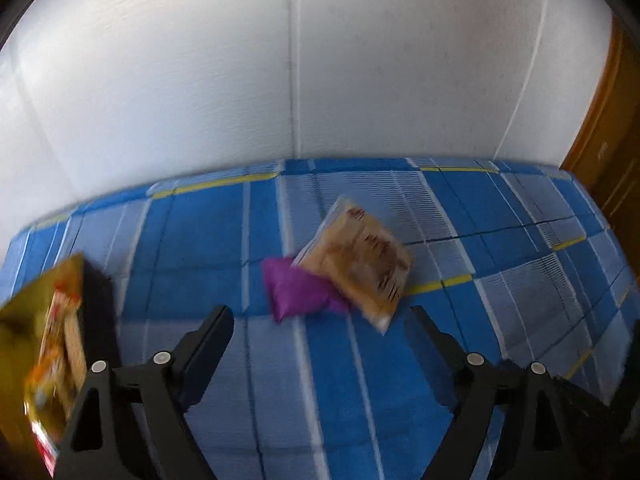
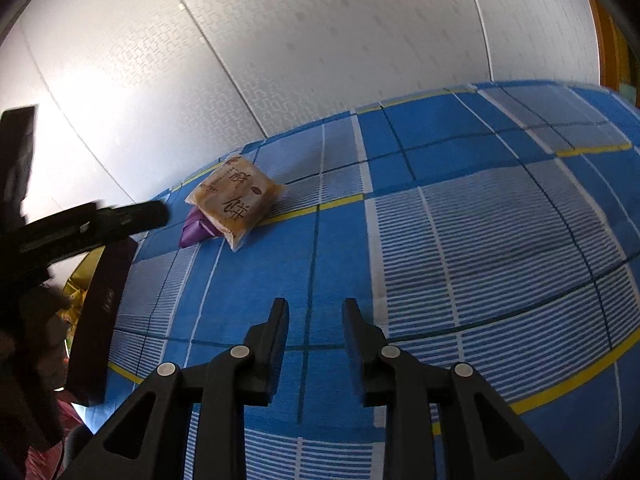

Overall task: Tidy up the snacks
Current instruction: 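Grasp the beige cake pack with the left gripper, then grasp the purple packet with the right gripper while the left holds the beige cake pack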

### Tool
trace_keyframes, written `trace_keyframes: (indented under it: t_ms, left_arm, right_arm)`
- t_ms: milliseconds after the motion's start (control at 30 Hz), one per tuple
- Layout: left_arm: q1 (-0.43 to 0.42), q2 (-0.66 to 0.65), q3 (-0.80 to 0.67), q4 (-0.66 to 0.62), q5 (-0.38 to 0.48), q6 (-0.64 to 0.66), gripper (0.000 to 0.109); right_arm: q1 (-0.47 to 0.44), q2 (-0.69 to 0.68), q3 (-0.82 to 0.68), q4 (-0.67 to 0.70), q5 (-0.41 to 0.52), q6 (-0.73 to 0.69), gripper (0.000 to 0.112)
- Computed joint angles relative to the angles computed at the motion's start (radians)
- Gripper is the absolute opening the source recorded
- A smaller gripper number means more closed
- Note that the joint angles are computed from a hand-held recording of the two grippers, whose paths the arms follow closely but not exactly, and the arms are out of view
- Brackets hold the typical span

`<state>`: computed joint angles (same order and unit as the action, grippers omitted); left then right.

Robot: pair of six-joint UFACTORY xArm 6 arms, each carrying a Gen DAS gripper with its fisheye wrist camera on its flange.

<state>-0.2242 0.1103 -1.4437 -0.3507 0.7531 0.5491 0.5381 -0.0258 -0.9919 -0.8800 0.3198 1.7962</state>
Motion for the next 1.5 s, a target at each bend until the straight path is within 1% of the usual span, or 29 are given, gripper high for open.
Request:
trace_keyframes:
  t_ms: [33, 100, 133, 233, 300, 333, 433, 500, 533, 567, 600, 633, 667, 767, 800, 867, 900, 1033, 1167, 1300, 1333, 1367, 1400, 1500]
  left_arm:
    - [-0.017, 0.025, -0.022, 0.02, -0.007, 0.006, 0.099]
    - [-0.037, 0.066, -0.051, 0.067, -0.041, -0.003, 0.1]
    - [-0.045, 0.091, -0.075, 0.087, -0.045, -0.009, 0.1]
    - [-0.06, 0.162, -0.162, 0.104, -0.02, 0.004, 0.1]
    - [-0.069, 0.198, -0.21, 0.111, 0.021, 0.026, 0.1]
    - [-0.075, 0.209, -0.224, 0.108, 0.039, 0.056, 0.1]
    - [-0.095, 0.224, -0.236, 0.124, 0.068, 0.147, 0.1]
    - [-0.115, 0.218, -0.196, 0.208, 0.017, 0.163, 0.099]
    - [-0.12, 0.213, -0.173, 0.234, -0.009, 0.168, 0.096]
    - [-0.12, 0.212, -0.164, 0.24, -0.019, 0.169, 0.081]
    - [-0.116, 0.211, -0.169, 0.205, -0.006, 0.182, 0.073]
    - [-0.111, 0.207, -0.173, 0.171, 0.009, 0.185, 0.071]
    - [-0.109, 0.193, -0.158, 0.154, -0.001, 0.185, 0.067]
    - [-0.099, 0.124, -0.072, 0.074, -0.058, 0.231, 0.066]
    - [-0.101, 0.108, -0.055, 0.061, -0.067, 0.229, 0.066]
    - [-0.09, 0.026, 0.036, -0.001, -0.095, 0.258, 0.067]
    - [-0.085, 0.004, 0.059, -0.02, -0.098, 0.268, 0.067]
    - [-0.049, -0.173, 0.263, -0.114, -0.14, 0.335, 0.067]
    - [0.001, -0.328, 0.452, -0.136, -0.167, 0.328, 0.067]
    - [0.055, -0.406, 0.561, -0.129, -0.158, 0.288, 0.067]
    - [0.056, -0.407, 0.575, -0.125, -0.169, 0.278, 0.067]
    - [0.068, -0.413, 0.595, -0.116, -0.173, 0.262, 0.067]
    - [0.075, -0.415, 0.605, -0.12, -0.172, 0.26, 0.067]
    - [0.097, -0.431, 0.628, -0.191, -0.173, 0.311, 0.067]
  right_arm:
    - [-0.009, -0.004, 0.009, -0.014, -0.021, 0.025, 0.029]
    - [-0.026, -0.009, 0.023, -0.03, -0.06, 0.061, 0.029]
    - [-0.032, -0.01, 0.028, -0.037, -0.075, 0.075, 0.029]
    - [-0.047, -0.013, 0.039, -0.058, -0.109, 0.107, 0.029]
    - [-0.054, -0.012, 0.041, -0.062, -0.123, 0.107, 0.029]
    - [-0.055, -0.011, 0.041, -0.062, -0.126, 0.107, 0.029]
    - [-0.061, -0.012, 0.044, -0.071, -0.141, 0.12, 0.029]
    - [-0.064, -0.011, 0.044, -0.074, -0.145, 0.123, 0.029]
    - [-0.063, -0.011, 0.044, -0.074, -0.145, 0.122, 0.029]
    - [-0.063, -0.01, 0.043, -0.074, -0.144, 0.122, 0.029]
    - [-0.063, -0.01, 0.043, -0.076, -0.143, 0.124, 0.029]
    - [-0.063, -0.01, 0.042, -0.082, -0.141, 0.129, 0.029]
    - [-0.063, -0.01, 0.041, -0.085, -0.139, 0.131, 0.029]
    - [-0.06, -0.01, 0.039, -0.091, -0.127, 0.13, 0.029]
    - [-0.058, -0.009, 0.038, -0.092, -0.122, 0.131, 0.029]
    - [-0.054, -0.01, 0.035, -0.09, -0.112, 0.124, 0.029]
    - [-0.051, -0.009, 0.032, -0.089, -0.104, 0.119, 0.029]
    - [-0.042, -0.006, 0.024, -0.084, -0.077, 0.11, 0.029]
    - [-0.036, -0.003, 0.016, -0.085, -0.057, 0.112, 0.029]
    - [-0.023, 0.0, 0.007, -0.071, -0.029, 0.095, 0.029]
    - [-0.02, 0.0, 0.005, -0.066, -0.025, 0.087, 0.029]
    - [-0.018, 0.002, 0.004, -0.061, -0.027, 0.081, 0.029]
    - [-0.018, 0.005, 0.002, -0.059, -0.047, 0.07, 0.029]
    - [-0.004, 0.024, -0.025, -0.005, -0.068, -0.051, 0.029]
